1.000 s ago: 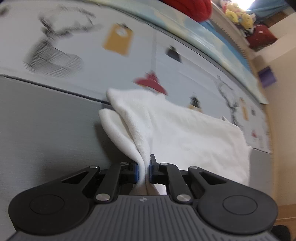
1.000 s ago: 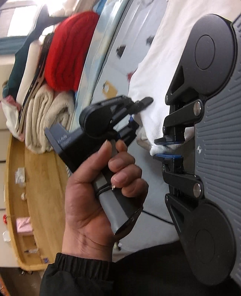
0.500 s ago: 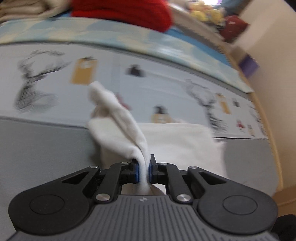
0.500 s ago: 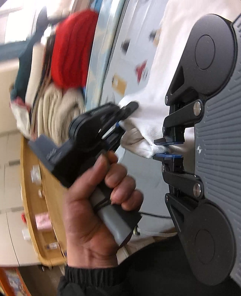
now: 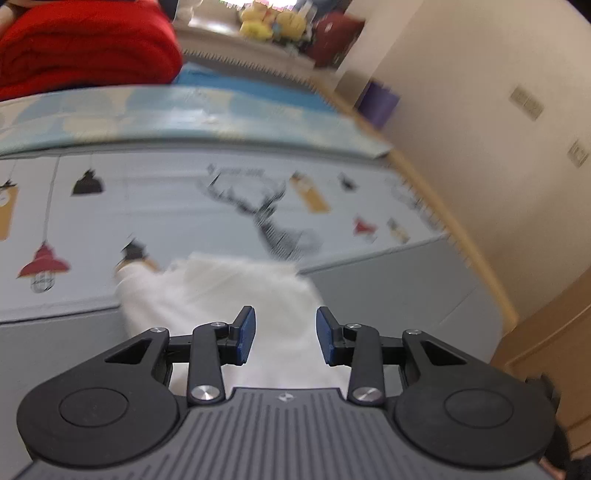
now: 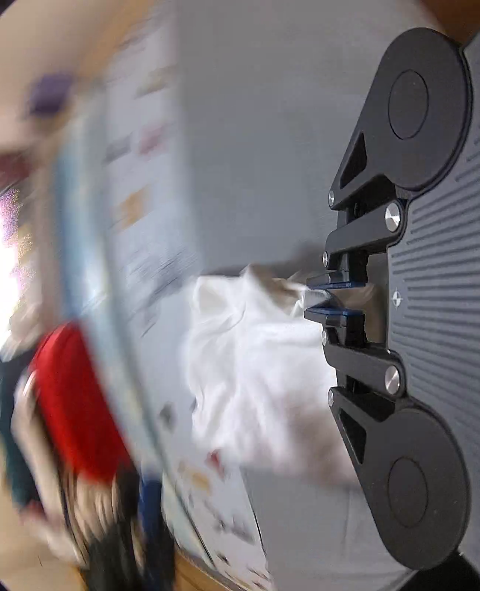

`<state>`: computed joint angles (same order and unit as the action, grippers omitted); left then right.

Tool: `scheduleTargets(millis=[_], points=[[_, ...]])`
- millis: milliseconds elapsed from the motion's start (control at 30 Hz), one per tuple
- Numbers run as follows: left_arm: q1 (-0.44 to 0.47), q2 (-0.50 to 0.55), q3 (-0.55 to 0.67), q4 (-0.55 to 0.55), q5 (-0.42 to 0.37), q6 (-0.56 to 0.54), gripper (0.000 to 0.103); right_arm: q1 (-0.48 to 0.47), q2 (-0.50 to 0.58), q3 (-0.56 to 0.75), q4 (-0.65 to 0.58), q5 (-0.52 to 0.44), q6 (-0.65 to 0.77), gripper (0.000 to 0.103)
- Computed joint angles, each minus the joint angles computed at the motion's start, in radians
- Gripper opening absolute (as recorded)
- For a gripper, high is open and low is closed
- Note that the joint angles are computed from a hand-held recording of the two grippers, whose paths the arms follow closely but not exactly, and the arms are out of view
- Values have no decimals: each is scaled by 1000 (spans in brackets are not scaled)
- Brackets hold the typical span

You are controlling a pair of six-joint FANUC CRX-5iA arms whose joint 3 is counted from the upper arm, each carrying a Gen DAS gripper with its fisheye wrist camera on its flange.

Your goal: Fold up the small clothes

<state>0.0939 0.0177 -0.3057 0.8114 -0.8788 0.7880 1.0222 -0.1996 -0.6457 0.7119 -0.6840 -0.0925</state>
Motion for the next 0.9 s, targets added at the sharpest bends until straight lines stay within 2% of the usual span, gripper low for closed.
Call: scheduleTargets(millis=[67,100,133,200,300,333,400,467,567,667,700,800,900], points=[[18,12,30,-84,-42,29,39,-20,-23,-52,24,70,-113,15],[26,21,44,-110,-62,29,39,-31,-34,-76,49,109,-157,21],[47,16,42,-123,-85,8,38,-48,-37,-87,61,147,-181,33],[64,13,41,-150,-101,-20,36,-83,-35,-102,75,221,-229,51],[75,13,43,-194,-130,-50,33,-108,-15,-90,26,260,-218,50],[72,11,44,-217,-134,-62,33,-106,-5,-81,11,257,-205,38],[60,10,42,-249,-134,-93,32,-96,20,-60,37,209,-205,9],[47,13,39,-266,-139,-126,32,-89,37,-55,80,188,-228,9],[28,29,36,-272,-156,-162,32,-43,92,39,-47,44,-35,9],[-15,57,72,-388,-166,-141,32,-38,124,98,-103,-39,5,18],[-32,67,86,-445,-164,-118,32,-37,126,108,-102,-58,-3,23],[-72,86,113,-595,-154,-77,32,-34,148,157,-72,-137,40,28],[-55,97,124,-560,-185,-82,33,-43,166,191,-21,-193,96,31]])
